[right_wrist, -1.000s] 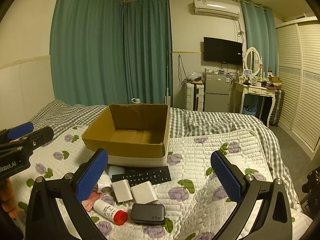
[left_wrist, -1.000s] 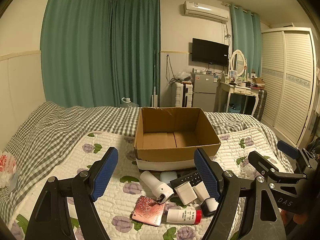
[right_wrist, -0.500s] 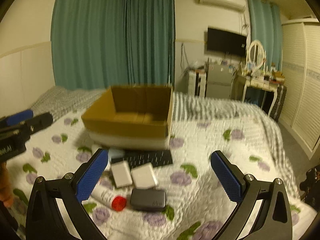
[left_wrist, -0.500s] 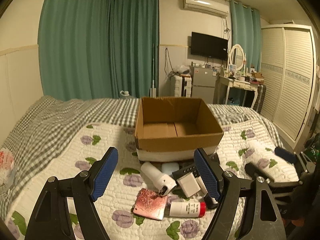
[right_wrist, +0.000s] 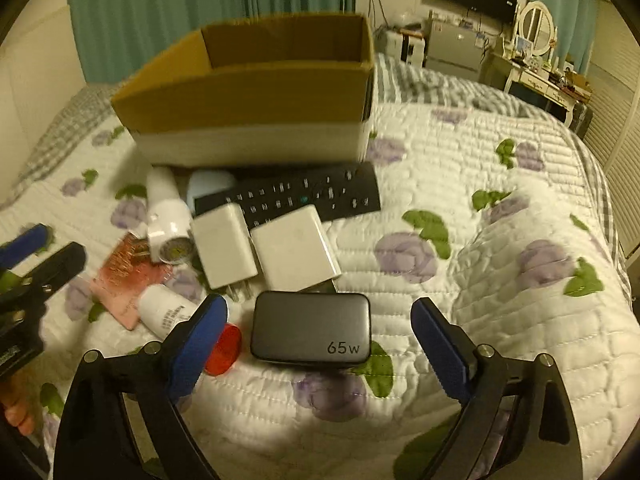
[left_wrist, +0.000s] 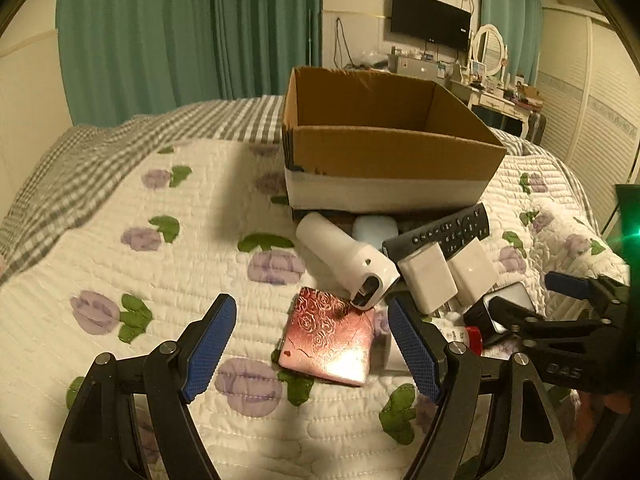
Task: Organize rigid objects
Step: 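Grasp the black charger with the right gripper while the left grasps the red-capped white bottle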
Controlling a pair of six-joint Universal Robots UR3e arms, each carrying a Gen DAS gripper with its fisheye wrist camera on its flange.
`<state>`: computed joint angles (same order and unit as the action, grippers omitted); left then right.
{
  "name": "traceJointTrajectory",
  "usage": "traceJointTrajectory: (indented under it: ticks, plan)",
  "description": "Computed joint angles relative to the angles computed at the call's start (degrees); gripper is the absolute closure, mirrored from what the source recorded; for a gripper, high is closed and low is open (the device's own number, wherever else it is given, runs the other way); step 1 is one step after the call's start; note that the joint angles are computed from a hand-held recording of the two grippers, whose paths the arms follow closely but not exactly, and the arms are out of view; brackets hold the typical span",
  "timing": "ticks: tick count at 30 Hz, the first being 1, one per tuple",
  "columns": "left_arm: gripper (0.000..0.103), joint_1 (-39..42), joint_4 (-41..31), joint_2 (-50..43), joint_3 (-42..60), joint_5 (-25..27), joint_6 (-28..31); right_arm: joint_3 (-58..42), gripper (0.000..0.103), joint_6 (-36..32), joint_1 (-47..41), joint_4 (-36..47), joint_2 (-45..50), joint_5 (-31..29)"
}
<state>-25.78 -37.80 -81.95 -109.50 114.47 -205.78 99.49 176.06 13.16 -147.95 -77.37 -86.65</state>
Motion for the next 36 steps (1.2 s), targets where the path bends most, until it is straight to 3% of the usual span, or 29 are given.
traceJointTrajectory:
  ticks: [6,8,15,22,26,32,35,36]
  plan:
    - [0.022,-0.06,-1.06,-1.02,0.65,-0.71,0.39,-4.00,0.023,0.47,0.09,5.11,3.49,-0.31]
    - [0.022,-0.38,-2.06,-1.51,1.23,-0.98,0.25,-3.52,0.035,-0.40,-0.56,5.50,3.16,2.17]
    - [0.022,-4.62,-3.07,-4.86,4.48,-2.49,1.76,3.98,0.035,-0.31,-5.52,1.41,-6.34,6.93]
    - [0.022,-8.18,-7.39,-12.73,11.87,-3.48,9.39,6.02,0.035,-0.90,-11.19,2.73,-12.89,12.02]
    - [0.022,-8.94,-11.29,-19.29,17.35,0.58,14.04,6.47,0.035,-1.23,-13.48,4.05,-13.83,15.18]
    - [0.023,-8.16,-9.12,-27.21,22.63,1.31,20.49,6.49,0.035,-1.51,-13.96,5.14,-12.93,16.19]
    - [0.030,-6.91,-7.81,-26.88,21.94,-1.69,21.89,5.60,0.035,-1.22,-13.24,5.74,-11.95,14.75]
    - [0.047,-6.46,-7.09,-25.89,20.77,-3.45,22.18,5.35,0.035,-1.17,-12.99,5.90,-11.85,14.39]
